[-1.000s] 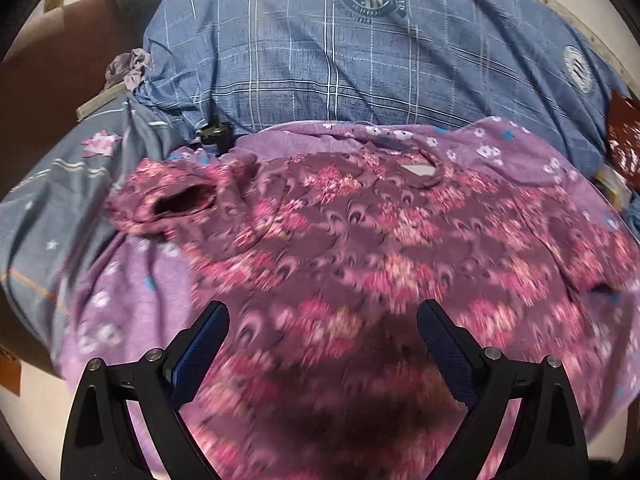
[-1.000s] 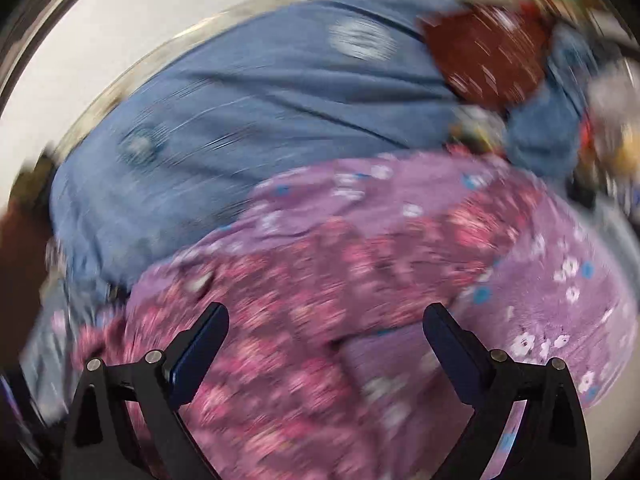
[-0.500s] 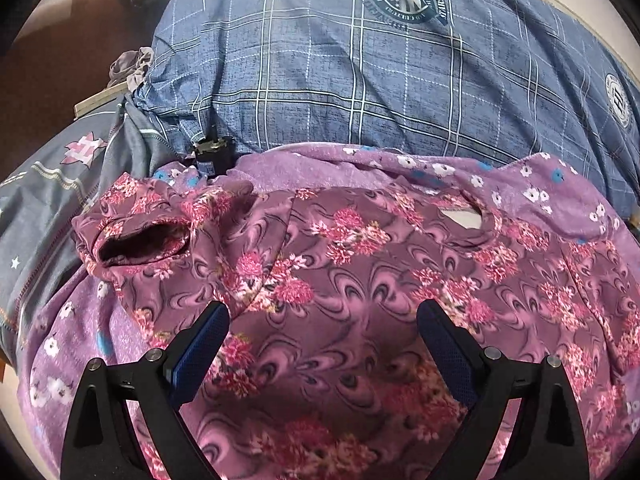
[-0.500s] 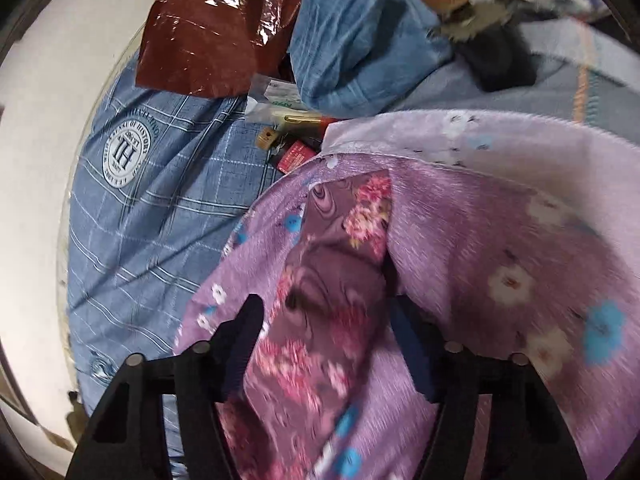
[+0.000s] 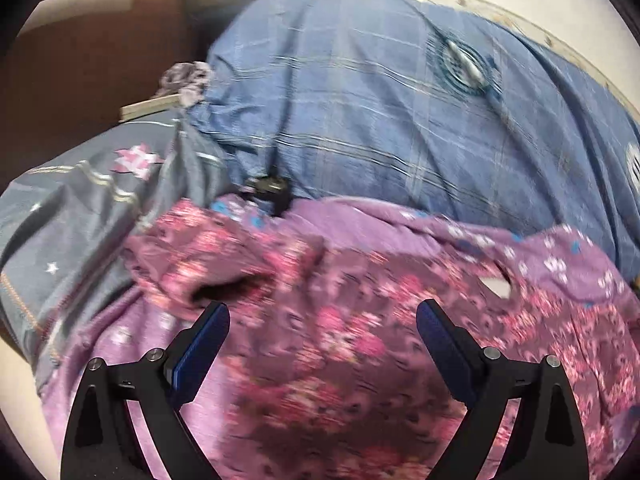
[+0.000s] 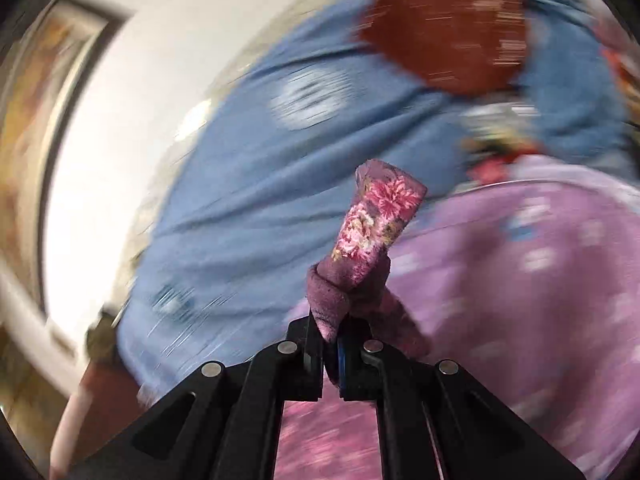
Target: Fold small clothes
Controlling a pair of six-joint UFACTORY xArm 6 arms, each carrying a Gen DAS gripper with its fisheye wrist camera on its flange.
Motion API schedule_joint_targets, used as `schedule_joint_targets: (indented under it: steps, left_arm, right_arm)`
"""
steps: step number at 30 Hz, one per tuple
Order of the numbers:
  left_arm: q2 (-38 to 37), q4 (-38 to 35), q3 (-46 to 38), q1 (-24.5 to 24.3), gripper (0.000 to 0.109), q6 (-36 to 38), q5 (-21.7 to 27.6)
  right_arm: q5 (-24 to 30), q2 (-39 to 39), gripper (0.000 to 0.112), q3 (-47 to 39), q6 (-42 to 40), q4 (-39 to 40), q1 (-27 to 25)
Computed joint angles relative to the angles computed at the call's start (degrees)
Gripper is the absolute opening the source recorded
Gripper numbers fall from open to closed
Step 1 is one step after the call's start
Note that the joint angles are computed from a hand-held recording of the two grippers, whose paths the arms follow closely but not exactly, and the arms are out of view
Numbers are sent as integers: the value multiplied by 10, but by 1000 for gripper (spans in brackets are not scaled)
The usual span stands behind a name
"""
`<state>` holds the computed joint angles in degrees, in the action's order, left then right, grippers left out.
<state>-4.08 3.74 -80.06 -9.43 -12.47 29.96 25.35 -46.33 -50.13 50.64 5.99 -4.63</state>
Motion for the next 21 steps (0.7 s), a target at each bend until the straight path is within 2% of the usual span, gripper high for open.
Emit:
schedule_joint_targets:
  steps: [4,7,9,12,14,15,18,21]
  left_arm:
    - [2,-29,-8,39,94,-3,5]
    - [14,-30,-24,67,94,-22,7]
    - [25,-14,-37,81,94,-41,7]
    - [45,5,-60,102,94,-66,18]
    - [57,-1,-75,116,94,-75,31]
    - [63,-5,-83,120,94,-77,38]
    - [78,-15,-102,132,94,-84,50]
    - [101,-13,-134,144,94,-95,69]
  right_arm:
    - [-4,136,4,-125,99,-135,144]
    - [19,248,4,-224,137,-187,222]
    - [30,323,4,-288,143,-190,266]
    - [91,444,14,-407,130,-178,326]
    - [120,492,41,-457,77,-115,349]
    - [124,512,61,-474,46,-77,356]
    - [91,511,64,-458,13,-66,374]
    - [51,459,65,-393,-14,-70,373]
